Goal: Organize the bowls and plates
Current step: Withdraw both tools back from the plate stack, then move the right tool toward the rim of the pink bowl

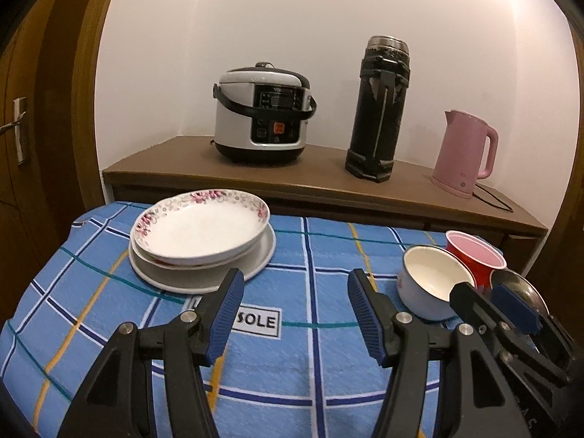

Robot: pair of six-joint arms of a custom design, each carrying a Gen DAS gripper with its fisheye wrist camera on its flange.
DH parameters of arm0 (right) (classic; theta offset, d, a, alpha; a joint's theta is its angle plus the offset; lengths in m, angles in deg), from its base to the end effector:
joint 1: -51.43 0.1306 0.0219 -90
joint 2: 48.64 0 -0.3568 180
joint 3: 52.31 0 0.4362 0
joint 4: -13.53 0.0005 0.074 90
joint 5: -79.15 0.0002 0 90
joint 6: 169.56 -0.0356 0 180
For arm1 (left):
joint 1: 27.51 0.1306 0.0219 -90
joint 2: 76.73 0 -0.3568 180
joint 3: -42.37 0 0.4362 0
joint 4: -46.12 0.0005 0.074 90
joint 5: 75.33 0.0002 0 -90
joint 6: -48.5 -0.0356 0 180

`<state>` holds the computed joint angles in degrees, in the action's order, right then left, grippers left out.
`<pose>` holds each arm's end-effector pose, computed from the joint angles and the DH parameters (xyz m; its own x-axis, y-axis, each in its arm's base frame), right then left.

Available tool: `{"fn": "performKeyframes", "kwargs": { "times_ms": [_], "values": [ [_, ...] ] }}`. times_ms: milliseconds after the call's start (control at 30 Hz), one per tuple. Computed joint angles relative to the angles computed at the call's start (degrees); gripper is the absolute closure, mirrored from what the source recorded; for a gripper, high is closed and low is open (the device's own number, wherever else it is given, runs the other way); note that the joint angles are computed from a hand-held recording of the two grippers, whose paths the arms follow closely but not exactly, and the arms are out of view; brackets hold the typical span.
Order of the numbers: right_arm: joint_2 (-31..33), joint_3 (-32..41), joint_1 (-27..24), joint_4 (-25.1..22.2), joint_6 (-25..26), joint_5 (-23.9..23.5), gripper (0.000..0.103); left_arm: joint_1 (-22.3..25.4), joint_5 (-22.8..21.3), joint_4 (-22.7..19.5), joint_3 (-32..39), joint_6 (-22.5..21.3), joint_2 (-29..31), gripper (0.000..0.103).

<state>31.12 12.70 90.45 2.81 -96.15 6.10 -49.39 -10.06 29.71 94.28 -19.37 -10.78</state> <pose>0.3780 0.2923 0.3240 -0.4338 0.0000 -0.9010 -0.2858 0.9484 0.1376 0.3684 -0.1324 0.2965 -0.4371 -0.1932 -0.8784 -0.1736 0.9764 -0.1284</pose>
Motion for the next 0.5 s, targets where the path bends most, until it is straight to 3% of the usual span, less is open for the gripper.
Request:
{"fn": "performKeyframes", "kwargs": {
  "times_ms": [500],
  "values": [
    [-6.0,-4.2,-4.3,-1.5,-1.2,-1.3,0.042,-4.3,0.5,-1.3,3.8,-0.5,4.5,0.041]
  ]
}}
